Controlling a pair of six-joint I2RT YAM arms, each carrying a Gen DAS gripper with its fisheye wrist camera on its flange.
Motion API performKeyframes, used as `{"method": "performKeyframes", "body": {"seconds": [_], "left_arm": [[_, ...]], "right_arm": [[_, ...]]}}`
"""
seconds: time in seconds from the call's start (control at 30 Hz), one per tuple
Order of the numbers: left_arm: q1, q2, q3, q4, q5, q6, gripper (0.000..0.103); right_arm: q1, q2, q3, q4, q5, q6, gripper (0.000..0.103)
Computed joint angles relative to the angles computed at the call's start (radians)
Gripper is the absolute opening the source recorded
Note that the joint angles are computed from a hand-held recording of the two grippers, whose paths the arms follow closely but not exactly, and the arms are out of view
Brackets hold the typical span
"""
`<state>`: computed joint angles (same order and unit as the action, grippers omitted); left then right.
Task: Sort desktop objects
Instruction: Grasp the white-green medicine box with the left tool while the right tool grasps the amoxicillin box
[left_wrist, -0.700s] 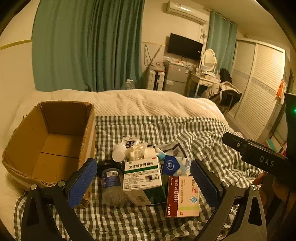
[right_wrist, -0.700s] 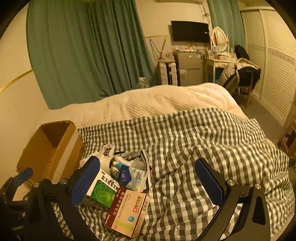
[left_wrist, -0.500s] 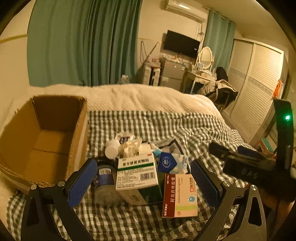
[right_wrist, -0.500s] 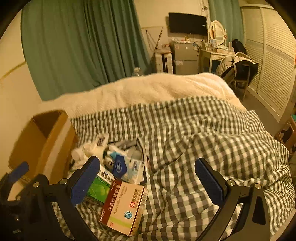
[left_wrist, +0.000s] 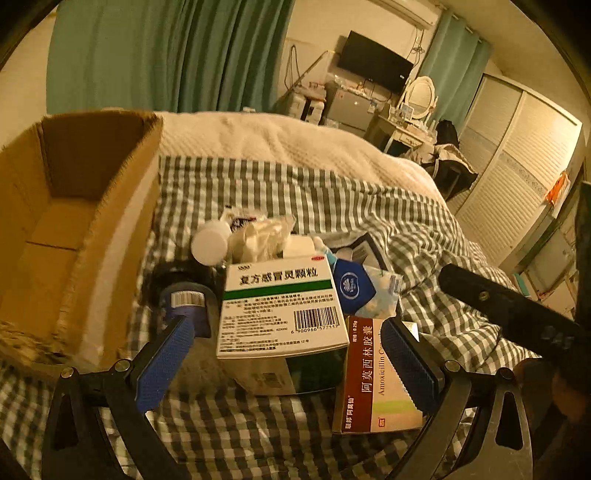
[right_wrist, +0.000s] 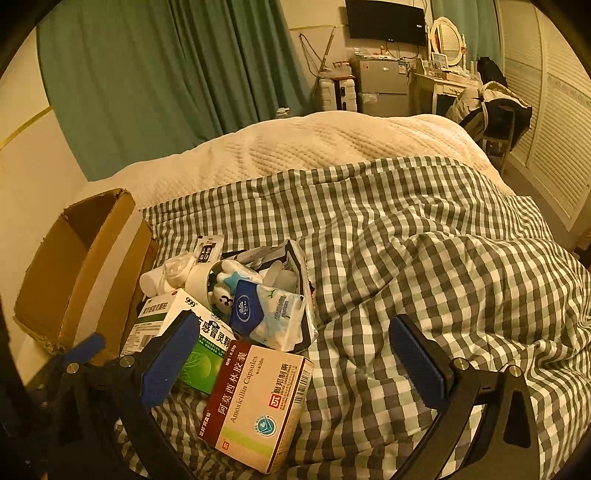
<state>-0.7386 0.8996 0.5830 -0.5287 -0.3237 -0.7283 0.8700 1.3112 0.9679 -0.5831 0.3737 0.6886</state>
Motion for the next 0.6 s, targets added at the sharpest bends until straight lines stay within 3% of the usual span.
{"method": "performKeyframes", "body": {"seconds": [0.3, 0.4, 0.6], "left_arm": [[0.089, 0.1, -0.036, 0.099, 0.108, 0.005, 0.103], [0.118, 0.064, -0.083, 0.148, 0.152, 0.016, 0.083], [0.07, 0.031, -0.08, 0.116, 0.071, 0.014, 0.08]], "right_arm": [[-0.015, 0.038, -0.018, 0.049, -0.066, 0.006, 0.103], [-0.01, 0.068, -0.013, 0.056, -0.072, 0.009, 0.103], [-0.001, 0.114, 0.001, 0.057, -0.08, 0.005, 0.103]]}}
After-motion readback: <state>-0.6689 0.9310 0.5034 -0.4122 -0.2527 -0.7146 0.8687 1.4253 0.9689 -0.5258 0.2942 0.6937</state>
